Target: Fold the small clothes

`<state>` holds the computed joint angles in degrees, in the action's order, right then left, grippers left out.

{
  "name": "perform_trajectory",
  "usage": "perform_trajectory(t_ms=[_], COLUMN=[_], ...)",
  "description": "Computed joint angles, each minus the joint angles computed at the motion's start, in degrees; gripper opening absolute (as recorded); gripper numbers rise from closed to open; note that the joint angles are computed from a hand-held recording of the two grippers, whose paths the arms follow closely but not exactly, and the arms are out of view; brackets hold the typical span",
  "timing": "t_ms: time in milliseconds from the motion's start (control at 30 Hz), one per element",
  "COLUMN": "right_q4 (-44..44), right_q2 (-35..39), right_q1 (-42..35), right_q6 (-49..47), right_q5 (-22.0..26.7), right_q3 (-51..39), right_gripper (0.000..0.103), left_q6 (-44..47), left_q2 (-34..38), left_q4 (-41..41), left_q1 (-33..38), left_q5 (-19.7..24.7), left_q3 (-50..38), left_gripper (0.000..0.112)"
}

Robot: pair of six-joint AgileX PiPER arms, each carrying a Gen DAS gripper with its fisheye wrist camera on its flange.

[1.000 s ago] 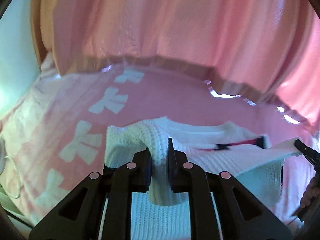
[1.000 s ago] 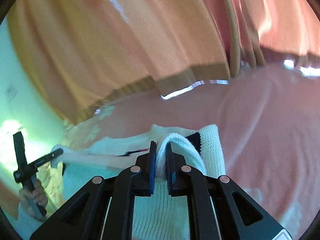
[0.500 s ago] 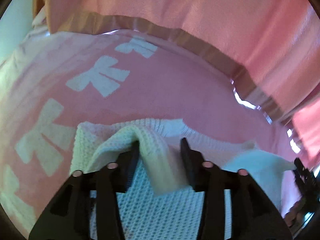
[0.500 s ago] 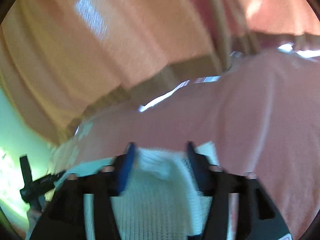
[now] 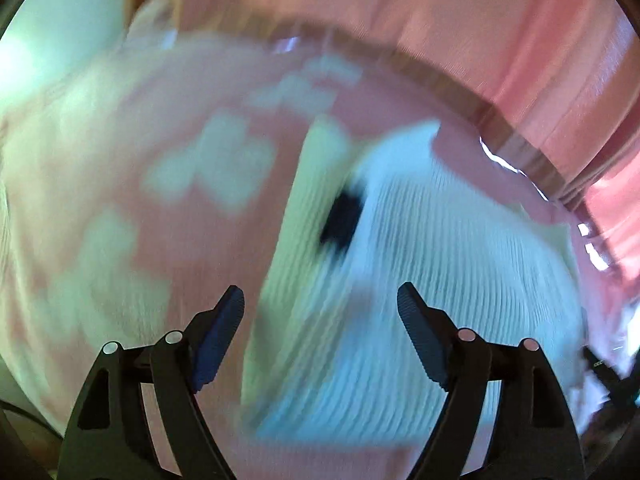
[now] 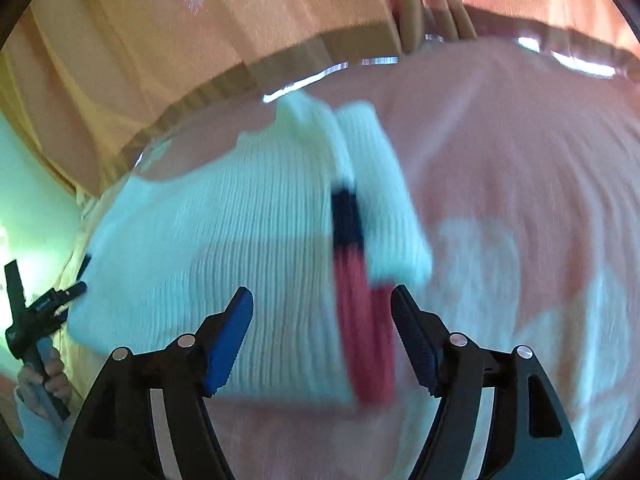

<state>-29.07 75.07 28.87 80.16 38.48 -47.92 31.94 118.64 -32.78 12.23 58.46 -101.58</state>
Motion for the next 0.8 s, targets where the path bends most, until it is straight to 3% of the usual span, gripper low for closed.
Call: perform_trajectory(t_ms=[67, 100, 133, 167, 267, 367, 433, 500, 567, 667, 733, 800], right_q4=[0.40, -0.14, -1.83, -2.44, -6.87, -10.42, -6.32, 3.69, 7.39, 2.96, 0.14, -1.65], right_q2=[1.17, 2.04, 2.61, 2.44, -2.69, -7.29, -4.65, -2.52, -1.92, -2.42, -3.90, -3.73], right_q1=[1.74, 2.21, 2.86, 2.58, 4.61, 11.72, 11.30, 4.95, 3.29, 6.95, 7.54, 4.28], right_q6=[2.76, 3.47, 4.08, 2.73, 7.13, 9.36, 5.46, -1.14, -2.27, 0.36, 0.91, -3.72], right_q5=[0.37, 0.87, 2.23, 1.63, 4.21, 16.15, 20.83, 17.22, 14.86, 20.66, 22.10, 20.30], right_q3=[1.15, 0.94, 0.30, -0.14, -1.11, -5.13, -5.40, -2.69, -0.76, -4.34, -6.41, -9.39], right_gripper=[0.068, 0.062, 0.025, 0.016, 0.011, 0.011, 0.011, 0.011, 0.013, 0.015, 0.026, 0.042], left_q6=[1.16, 2.56, 4.69, 5.65, 6.77, 6.64, 5.11, 2.99, 4.35, 5.58, 7.23, 6.57], left_q2=[-0.10, -0.91, -1.10, -1.10, -3.45, -6.76, -6.70, -4.91, -6.20, -9.85, -12.43, -12.45], left_q4=[-2.63, -3.37, -4.03, -4.46, -7.21, -4.67, 0.47, 4.89, 3.46, 3.17, 1.92, 0.35], left_q1=[2.23, 2.55, 2.62, 2.50, 4.45, 5.92, 4.68, 3.58, 4.49, 4.63, 4.20, 2.82], left_q5=[2.21, 1.21, 1.64, 2.05, 4.94, 8.43, 7.02, 5.28, 4.44, 4.72, 3.35, 4.26], left_q3=[2.30, 3.73, 3.65, 3.37, 3.40, 3.93, 5.22, 7.22, 9.17, 9.47, 9.34, 5.37], left_gripper=[0.071, 0.066, 0.048, 0.032, 0.027, 0.027, 0.027, 0.027, 0.028, 0.031, 0.032, 0.043])
